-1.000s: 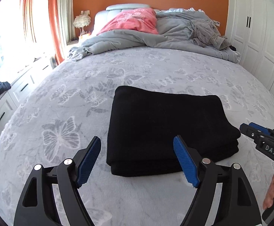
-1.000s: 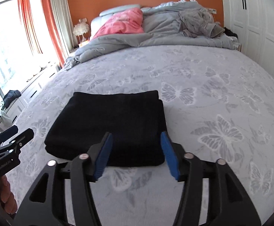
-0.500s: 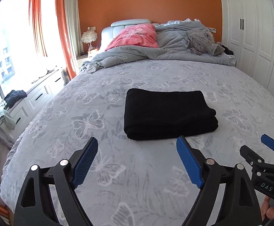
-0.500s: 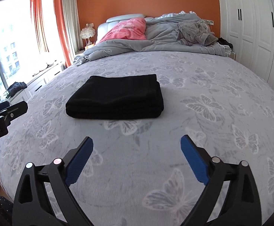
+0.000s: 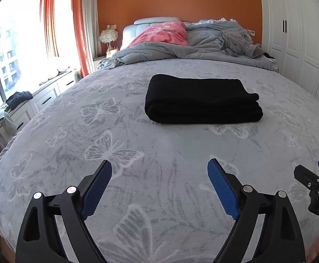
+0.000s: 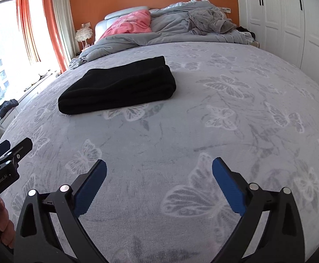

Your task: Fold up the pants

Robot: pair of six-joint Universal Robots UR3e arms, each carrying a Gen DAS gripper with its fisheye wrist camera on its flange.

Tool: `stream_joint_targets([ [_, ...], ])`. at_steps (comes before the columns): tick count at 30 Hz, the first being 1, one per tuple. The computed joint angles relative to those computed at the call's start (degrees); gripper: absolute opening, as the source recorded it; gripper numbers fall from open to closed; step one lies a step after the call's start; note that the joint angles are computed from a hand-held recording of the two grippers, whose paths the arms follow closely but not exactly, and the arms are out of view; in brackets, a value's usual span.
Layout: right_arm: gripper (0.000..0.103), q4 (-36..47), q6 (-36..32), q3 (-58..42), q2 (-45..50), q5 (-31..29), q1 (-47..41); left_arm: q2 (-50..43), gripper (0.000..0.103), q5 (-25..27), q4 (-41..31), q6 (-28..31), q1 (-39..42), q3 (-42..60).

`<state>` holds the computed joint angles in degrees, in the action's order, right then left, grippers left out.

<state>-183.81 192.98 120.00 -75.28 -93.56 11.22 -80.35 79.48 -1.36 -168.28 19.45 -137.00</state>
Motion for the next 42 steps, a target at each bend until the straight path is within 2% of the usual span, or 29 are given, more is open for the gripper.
stream_joint_targets([
  [3,0.095,-2.43,-0.79,-0.83,2.96,-2.89,1.59,-3.53,0.086,-0.34,7.43,-0.78,-0.08,-1.58],
  [6,0.095,-5.32,-2.55,-2.10,6.10,-6.93,4.33,-6.11,0.086,-0.77,7.82,-1.41,-0.23,-0.84],
  [10,0.095,-3.40,-4.05,-4.85,8.57,-9.70,6.29,-10.19,0.086,1.09,12.92,-2.05,-1.79,-1.25],
  [17,0.095,-3.02,-1.03,-3.77,8.25,-8.08,4.09,-12.37,0.086,0.41,11.25,-3.26,-0.68,-0.42],
  [29,0.095,-4.09,-1.07,-3.51,8.38,-9.62,4.90,-11.78,0.086,-1.75,10.34,-3.37,1.05,-0.86],
  [42,0.095,-3.60,-1.29,-3.50,8.09,-9.34,4.65,-12.40,0.086,1.20,12.86,-2.85,-1.73,-0.95],
])
